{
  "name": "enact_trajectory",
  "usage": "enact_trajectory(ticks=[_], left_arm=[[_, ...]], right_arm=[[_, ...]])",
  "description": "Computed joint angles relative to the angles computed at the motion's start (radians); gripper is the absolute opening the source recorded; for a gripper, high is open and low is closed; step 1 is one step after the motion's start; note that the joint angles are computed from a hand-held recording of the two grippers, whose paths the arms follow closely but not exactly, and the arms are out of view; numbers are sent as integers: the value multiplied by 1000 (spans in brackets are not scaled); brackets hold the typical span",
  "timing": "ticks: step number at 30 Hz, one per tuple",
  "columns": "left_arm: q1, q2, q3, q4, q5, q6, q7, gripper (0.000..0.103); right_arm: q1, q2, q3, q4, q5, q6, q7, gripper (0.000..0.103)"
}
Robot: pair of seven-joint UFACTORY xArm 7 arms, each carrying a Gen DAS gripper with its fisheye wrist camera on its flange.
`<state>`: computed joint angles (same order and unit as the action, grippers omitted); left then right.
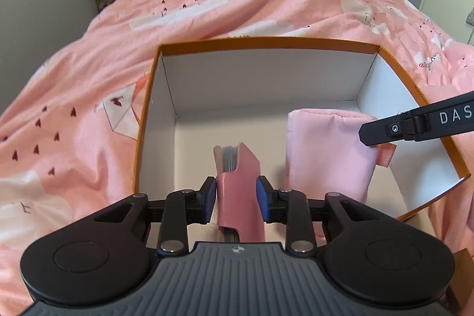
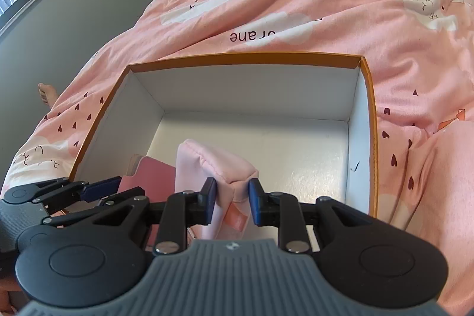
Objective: Organize objects
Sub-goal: 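Lower the pink card and open the left tool while the right tool releases the pouch in the box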
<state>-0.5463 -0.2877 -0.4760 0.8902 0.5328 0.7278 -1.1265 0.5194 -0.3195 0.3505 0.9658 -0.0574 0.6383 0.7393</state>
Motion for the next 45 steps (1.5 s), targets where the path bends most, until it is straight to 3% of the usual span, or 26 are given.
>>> enact_trajectory(ticks=[3,6,10,19,27,29,36,41,45], left_arm=[[14,-17,-19,-2,56,7,-34,56],[21,-42,-17,-13,71,-12,-48,56],[46,-111,-7,-59,54,-101,-83,56],[186,-267,-74,-129,40,-175,-182,61],[194,-369,3,-245,-131,-279,-141,61],[186,-370,20,-258,-179,-286,-108,55],[201,-359,1,-275,-253,-316,-57,53],[204,-358,-3,-277,-280,-306,-44,53],[204,-355,-3,-280,-294,-308,-40,53]], right_arm=[[-1,-1,1,1,-4,1,1,25],[-1,-3,3,2,-7,5,3,26],[1,-2,1,5,-5,8,-1,26],[22,70,-5,64,19,35,-50,26],[34,146,-9,120,-1,58,-46,25],[36,161,-16,127,8,56,-42,25],[34,221,-39,146,41,29,-10,25],[46,273,-38,169,-17,-16,-19,25],[54,298,-59,155,164,-76,-119,25]])
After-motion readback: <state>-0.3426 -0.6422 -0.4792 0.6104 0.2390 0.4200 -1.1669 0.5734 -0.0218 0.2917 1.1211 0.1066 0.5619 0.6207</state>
